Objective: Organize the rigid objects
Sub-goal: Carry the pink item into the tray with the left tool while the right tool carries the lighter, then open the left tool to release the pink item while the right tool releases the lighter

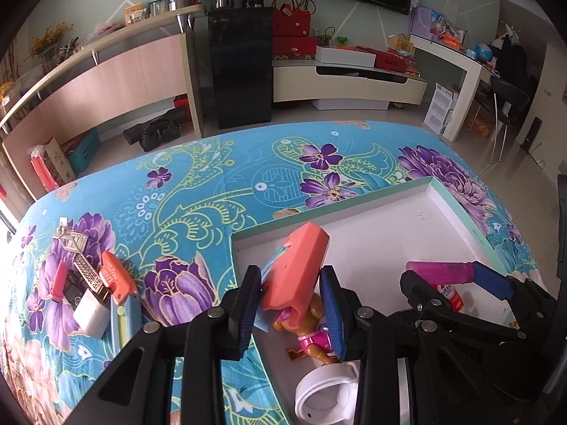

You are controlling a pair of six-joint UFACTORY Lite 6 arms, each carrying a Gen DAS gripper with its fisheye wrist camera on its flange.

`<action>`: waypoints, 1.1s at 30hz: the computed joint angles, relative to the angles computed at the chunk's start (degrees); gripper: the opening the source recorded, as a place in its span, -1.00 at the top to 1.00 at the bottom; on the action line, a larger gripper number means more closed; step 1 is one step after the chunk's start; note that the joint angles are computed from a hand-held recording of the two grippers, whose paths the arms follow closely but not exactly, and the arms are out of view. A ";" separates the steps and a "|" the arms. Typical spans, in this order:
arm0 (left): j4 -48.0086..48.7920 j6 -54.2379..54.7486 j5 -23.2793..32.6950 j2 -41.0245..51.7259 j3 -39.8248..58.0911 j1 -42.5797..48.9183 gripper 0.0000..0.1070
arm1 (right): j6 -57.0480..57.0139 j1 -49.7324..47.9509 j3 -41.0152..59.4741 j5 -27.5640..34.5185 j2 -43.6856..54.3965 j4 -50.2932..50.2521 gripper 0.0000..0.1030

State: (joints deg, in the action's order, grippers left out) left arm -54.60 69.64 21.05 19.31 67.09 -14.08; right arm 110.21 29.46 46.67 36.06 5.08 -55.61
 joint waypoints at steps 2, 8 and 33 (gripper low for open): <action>0.30 -1.04 -0.75 1.27 0.63 -0.83 0.31 | -0.13 -0.40 -0.33 0.12 0.11 0.23 -0.60; 1.82 -4.18 -1.48 3.93 2.19 -1.45 0.31 | -0.46 -1.77 -1.41 -1.47 0.52 0.33 -0.60; 2.20 -8.36 1.80 4.22 4.99 6.00 -0.70 | -0.67 -1.91 -0.33 -3.04 3.05 -0.52 -0.88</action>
